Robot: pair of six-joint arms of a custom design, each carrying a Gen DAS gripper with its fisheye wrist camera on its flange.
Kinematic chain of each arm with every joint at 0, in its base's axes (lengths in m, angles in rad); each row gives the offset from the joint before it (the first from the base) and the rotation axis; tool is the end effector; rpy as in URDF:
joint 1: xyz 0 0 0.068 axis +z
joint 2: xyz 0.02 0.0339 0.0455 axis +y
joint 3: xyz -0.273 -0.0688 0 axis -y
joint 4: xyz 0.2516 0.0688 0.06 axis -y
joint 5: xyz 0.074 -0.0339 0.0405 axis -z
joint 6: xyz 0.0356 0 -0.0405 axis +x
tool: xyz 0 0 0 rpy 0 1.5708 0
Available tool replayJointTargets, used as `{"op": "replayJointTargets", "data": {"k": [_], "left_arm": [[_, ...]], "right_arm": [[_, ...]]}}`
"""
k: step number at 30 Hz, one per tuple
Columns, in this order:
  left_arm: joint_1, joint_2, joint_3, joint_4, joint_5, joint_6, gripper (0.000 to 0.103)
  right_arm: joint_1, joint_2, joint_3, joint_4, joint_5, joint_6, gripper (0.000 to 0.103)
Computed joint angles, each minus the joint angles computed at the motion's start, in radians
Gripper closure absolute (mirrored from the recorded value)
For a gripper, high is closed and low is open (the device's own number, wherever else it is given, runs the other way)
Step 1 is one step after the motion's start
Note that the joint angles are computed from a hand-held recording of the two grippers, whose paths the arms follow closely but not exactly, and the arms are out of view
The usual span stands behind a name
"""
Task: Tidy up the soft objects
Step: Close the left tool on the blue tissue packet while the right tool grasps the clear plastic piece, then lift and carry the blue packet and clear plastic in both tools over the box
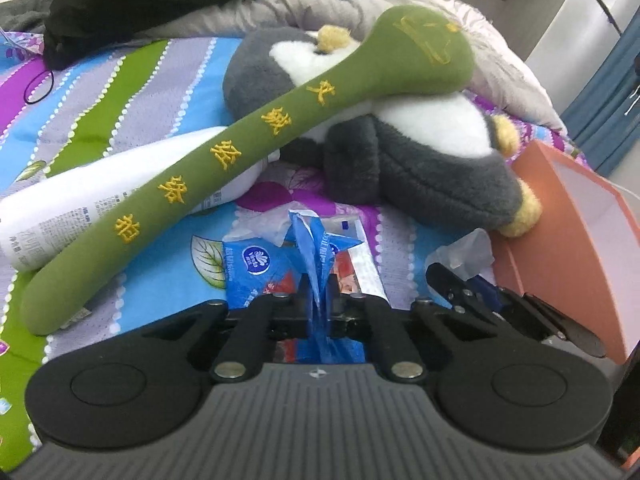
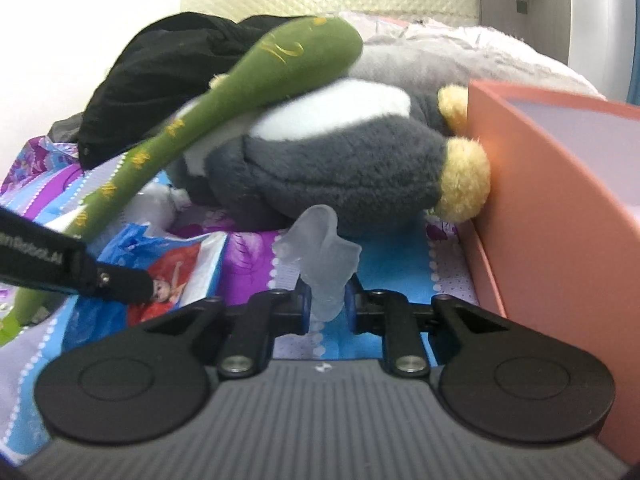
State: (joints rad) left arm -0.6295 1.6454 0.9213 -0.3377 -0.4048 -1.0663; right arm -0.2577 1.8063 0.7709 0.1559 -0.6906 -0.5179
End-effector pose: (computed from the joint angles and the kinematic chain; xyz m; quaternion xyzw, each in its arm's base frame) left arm 0.2674 -0.1774 0.1708 -0.2548 0.9145 -0.0562 0.3090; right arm 0.3233 -0.0618 0.1150 -0.2286 0.8630 0.1743 0.4156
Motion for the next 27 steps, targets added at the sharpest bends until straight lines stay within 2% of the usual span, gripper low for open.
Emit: {"op": "replayJointTargets", "data": {"k": [9, 16, 27], "left_arm": [[-0.126, -0.124, 0.025, -0.170, -0.076, -0.063, 0.097], [-0.277, -0.188, 0.062, -0.294, -0.151, -0.183, 0.097], [-0.518, -0.169, 0.152, -0.458, -0.210, -0.387, 0.097]], "right_arm": [[-0.109, -0.217, -0.045, -0.254, -0.059, -0.133, 0.083], [-0.257, -0.337, -0.012, -0.539, -0.150, -0.310, 0.083], [-0.545, -0.369, 0.102, -0.987, -0.208, -0.674, 0.082]]}}
